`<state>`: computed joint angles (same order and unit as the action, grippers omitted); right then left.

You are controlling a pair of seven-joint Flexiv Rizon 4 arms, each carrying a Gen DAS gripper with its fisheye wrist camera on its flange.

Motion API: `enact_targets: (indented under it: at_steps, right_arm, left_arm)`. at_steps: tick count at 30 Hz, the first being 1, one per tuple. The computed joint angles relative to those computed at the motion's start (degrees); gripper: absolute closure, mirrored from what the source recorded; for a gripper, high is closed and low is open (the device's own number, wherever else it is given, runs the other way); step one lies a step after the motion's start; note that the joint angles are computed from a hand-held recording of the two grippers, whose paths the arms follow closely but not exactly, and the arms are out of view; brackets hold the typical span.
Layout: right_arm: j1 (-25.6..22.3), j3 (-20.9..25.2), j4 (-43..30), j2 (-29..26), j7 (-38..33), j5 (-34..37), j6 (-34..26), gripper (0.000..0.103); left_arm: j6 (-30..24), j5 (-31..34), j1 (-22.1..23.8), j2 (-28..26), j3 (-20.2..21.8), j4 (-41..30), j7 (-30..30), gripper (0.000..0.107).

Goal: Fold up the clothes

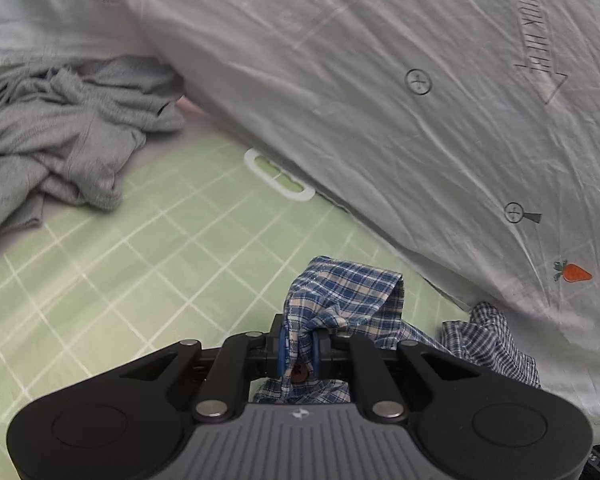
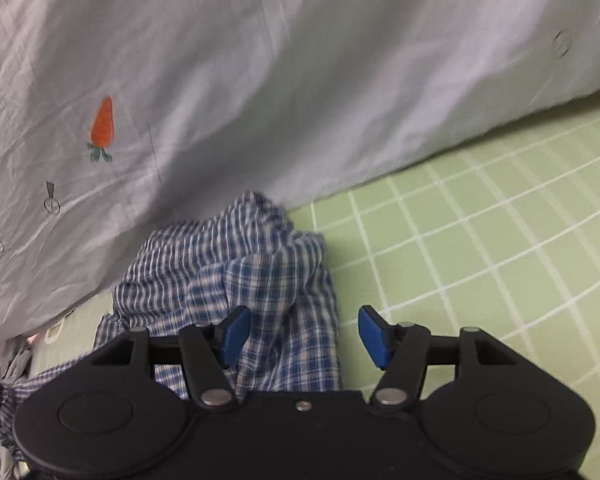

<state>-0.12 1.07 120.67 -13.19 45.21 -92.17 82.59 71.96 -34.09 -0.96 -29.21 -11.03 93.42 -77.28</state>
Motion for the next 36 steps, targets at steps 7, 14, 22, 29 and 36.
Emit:
enact_targets:
  at_steps: [7,14,22,29,36]
  right_arm:
    - [0.3,-1.7,-4.6,-6.3,-7.7,5.4,2.9,0.1]
    - [4.8,-3.7,-4.1,-5.7,-21.8,18.6,-2.2,0.089]
    - [10.5,-0.1,1.0,3.9,-29.4,22.4,-24.3,0.062]
    - [10.3,5.5,8.8,12.6,-28.8,26.0,-29.9,0.021]
    - [10.7,8.1,11.8,15.1,-27.0,27.3,-28.4,0.0]
  left_arm:
    - [-0.6,1.1,0.3,-0.7,0.4,-0.2,0.6,0.093]
    - [-0.7,-3.2,2.0,-0.2,-2.3,1.3,1.5,0.094]
    - [-1.2,-14.4,2.9,3.3,-9.1,4.1,14.0,0.094]
    - [-15.0,-19.3,0.4,5.6,-10.6,5.0,21.5,0.078]
    - [-16.2,-5.6,-7.7,6.3,-0.6,4.8,9.9,0.021]
